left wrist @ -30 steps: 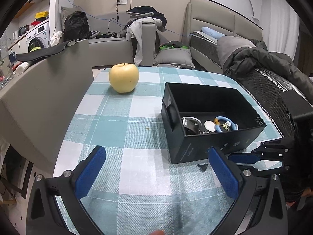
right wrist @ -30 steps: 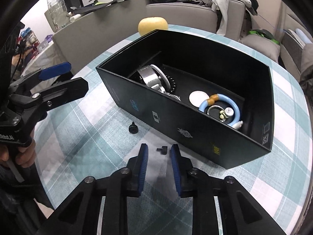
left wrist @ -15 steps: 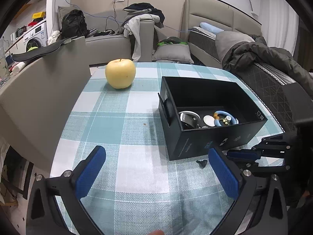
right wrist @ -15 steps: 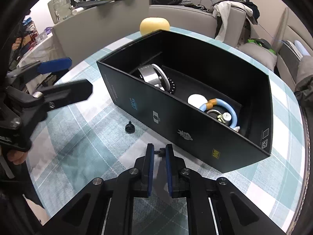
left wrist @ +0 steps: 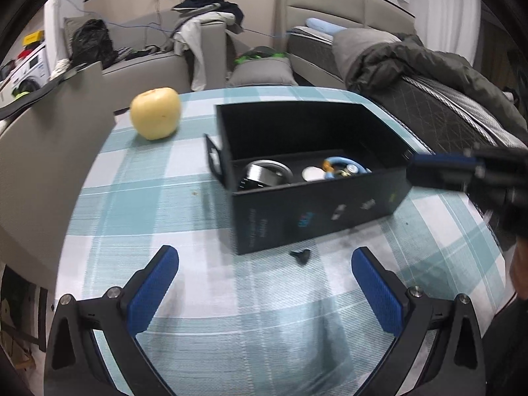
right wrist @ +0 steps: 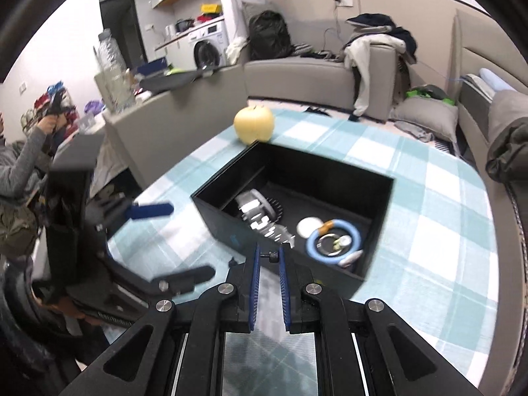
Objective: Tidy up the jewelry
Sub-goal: 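Lift the black stud with right tool while left tool grasps the other black stud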
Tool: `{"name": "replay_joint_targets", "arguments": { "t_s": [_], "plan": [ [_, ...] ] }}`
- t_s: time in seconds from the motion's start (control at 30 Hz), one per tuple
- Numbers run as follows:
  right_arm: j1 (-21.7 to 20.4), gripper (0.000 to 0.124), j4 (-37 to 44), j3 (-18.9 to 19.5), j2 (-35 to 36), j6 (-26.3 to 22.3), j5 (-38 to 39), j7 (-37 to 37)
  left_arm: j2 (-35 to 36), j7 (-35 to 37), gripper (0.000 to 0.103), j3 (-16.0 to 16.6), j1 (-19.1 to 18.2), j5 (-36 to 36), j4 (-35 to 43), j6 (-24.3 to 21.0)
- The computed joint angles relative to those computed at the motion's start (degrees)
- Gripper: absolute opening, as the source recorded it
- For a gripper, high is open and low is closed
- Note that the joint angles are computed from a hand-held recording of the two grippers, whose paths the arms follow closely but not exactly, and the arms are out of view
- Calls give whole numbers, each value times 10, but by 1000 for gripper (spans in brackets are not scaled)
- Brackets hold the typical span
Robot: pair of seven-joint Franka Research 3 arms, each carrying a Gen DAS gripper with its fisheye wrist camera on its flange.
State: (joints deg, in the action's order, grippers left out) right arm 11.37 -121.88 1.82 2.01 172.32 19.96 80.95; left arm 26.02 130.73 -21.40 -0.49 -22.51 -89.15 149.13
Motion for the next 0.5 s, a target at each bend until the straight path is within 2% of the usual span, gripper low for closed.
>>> {"name": "replay_joint_targets", "arguments": {
  "t_s": [0.13, 0.27, 0.37, 0.43, 0.5],
  "plan": [
    [-3, 10, 3, -8, 1, 7, -26, 39, -4, 34, 100, -16, 9, -19, -8, -4],
    [-7, 10, 0, -12, -2, 7, -47, 70, -6, 50, 97, -16, 6, -27, -8, -14],
    [-9, 10, -4, -9, -5, 8, -43, 68, -4, 45, 89, -7, -2, -23, -3, -26],
    [-9, 10, -5, -8, -6, 8, -40, 63, 0, 41, 77, -4, -6, -18, 4, -38],
    [-9, 10, -6, -7, -7, 7, -39, 60, 6, 34, 74, 1, -11, -10, 13, -54]
  ]
}}
